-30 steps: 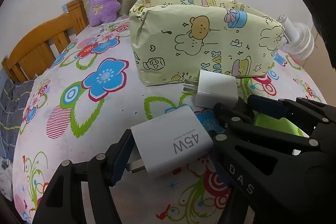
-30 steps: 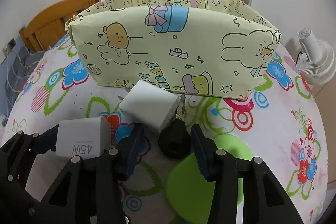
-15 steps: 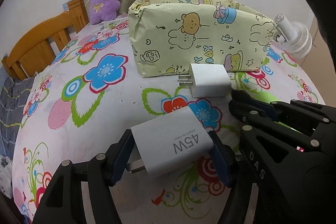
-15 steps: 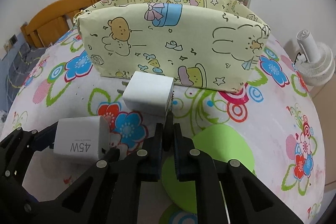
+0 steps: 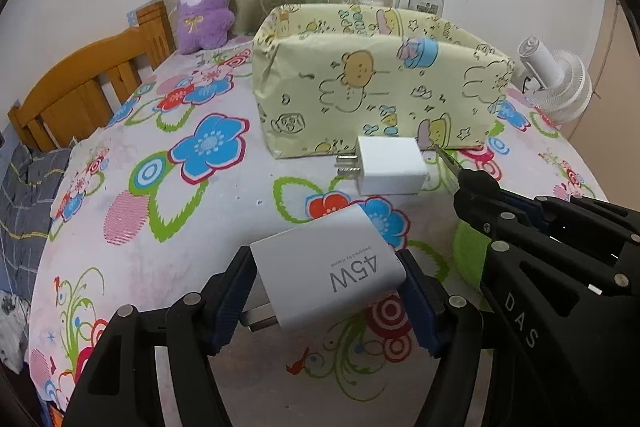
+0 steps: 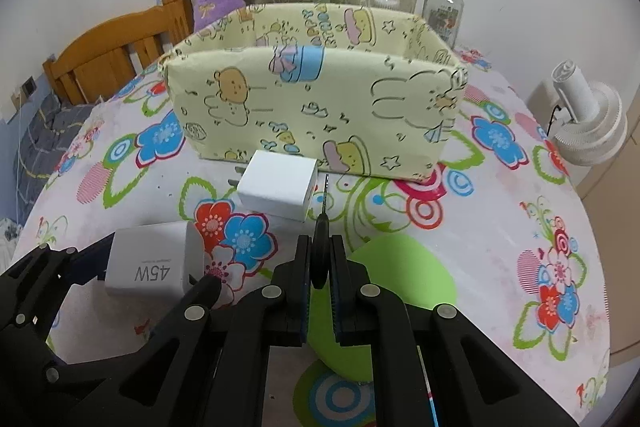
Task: Organize rigid objects
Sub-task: 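Grasp the black key with the right tool while the left tool lifts the charger, then carry the charger with the left tool while the right tool carries the key to the fabric box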
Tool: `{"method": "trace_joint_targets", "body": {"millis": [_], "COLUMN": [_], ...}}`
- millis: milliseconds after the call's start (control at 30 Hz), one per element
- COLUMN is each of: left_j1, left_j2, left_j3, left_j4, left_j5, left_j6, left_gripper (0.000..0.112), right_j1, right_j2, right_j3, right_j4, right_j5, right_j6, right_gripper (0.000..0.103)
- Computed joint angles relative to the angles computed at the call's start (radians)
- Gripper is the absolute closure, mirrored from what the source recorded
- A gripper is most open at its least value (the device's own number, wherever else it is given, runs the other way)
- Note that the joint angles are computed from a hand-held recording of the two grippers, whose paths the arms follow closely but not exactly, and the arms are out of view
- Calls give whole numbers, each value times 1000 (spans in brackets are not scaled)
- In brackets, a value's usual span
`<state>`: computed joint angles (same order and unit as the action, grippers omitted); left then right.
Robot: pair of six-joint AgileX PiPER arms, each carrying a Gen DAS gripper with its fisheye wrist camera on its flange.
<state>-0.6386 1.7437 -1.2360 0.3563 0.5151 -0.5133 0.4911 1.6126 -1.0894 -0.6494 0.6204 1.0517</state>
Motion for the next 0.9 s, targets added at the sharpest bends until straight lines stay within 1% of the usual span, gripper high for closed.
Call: {"method": "trace_joint_targets", "body": {"millis": [433,567,900], "left_j1": [-46,-56,-80], "left_j2": [-35,-31,-23], "left_j3": [-73,-112,-200], "left_j4": [49,44,68], "left_j5": [67,100,151], "left_j6": [-39,-31,-32], "left_gripper": [40,40,40], "right_j1": [-1,10,-10], "right_j2": [-100,-113,-152], "right_j3": [-4,-28,-67], "right_j4": [-21,-50,-24], "right_j5": [54,110,136], "right_j6": [0,9,-40], "right_gripper": [92,92,92]}}
